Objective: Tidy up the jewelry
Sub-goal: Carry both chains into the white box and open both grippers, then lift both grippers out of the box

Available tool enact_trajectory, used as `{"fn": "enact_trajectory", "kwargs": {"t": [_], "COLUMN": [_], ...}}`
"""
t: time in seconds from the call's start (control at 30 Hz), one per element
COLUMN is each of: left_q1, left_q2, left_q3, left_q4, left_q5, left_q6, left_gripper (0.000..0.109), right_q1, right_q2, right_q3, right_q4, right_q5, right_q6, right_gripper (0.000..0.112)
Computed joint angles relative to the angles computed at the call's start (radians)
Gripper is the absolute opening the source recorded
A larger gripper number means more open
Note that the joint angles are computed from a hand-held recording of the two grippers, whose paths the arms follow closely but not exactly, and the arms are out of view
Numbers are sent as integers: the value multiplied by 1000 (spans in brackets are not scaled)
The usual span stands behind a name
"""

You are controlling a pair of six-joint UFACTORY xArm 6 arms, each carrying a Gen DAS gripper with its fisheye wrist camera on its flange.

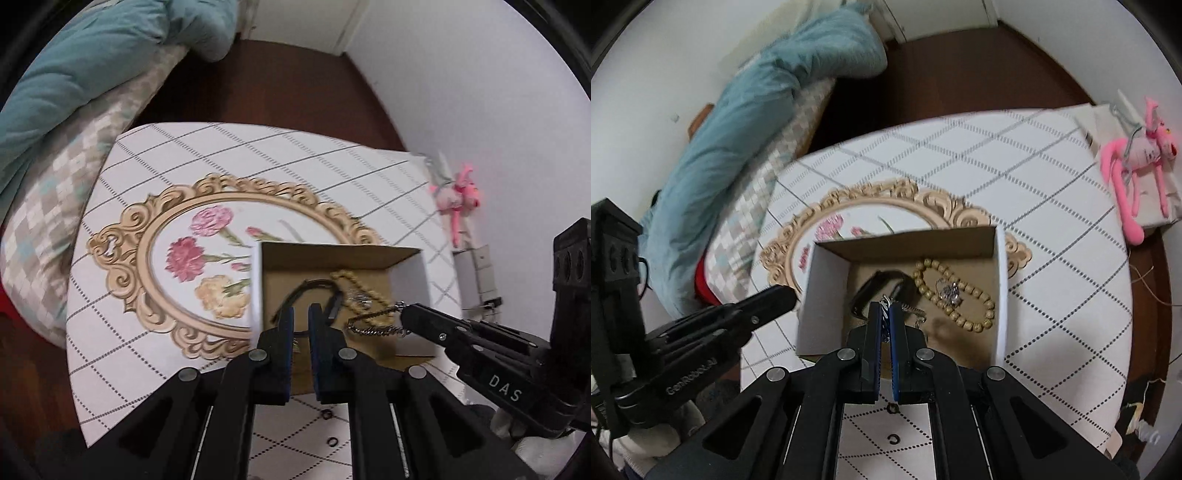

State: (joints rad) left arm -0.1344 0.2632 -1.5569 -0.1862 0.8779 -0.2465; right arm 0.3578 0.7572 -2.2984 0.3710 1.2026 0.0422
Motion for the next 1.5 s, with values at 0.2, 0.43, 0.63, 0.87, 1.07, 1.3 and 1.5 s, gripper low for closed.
{"fn": "enact_trajectory", "kwargs": {"t": [0.2,0.43,0.63,0.87,1.07,1.3,1.5], "left_q1": [-7,-23,-43,-60,-71,-97,-114], "left_q2": [-21,-60,-72,-101,-151,-255,-345], "left_q3": [40,114,156,199,235,306,350], "left_q4": [146,286,373,399,432,524,583], "left_q5": [-32,-74,-68,-94,-111,-132,-137], "left_q6": [-95,-183,-258,-286,-325,-392,-447], "left_gripper": [72,94,103,103,103,103,103], "right_q1": [19,39,39,43,46,56,64], "right_q2": [53,-159,-259,-291,-351,-486,-596], "right_q3": [-70,277,457,531,595,725,812], "right_q4": [-107,-350,-485,-513,-510,-571,-615], "right_q5": [37,-173,-245,-303,-350,-431,-476], "right_q6": [35,101,168,191,204,267,320], "right_gripper": [5,82,102,102,102,102,102]}}
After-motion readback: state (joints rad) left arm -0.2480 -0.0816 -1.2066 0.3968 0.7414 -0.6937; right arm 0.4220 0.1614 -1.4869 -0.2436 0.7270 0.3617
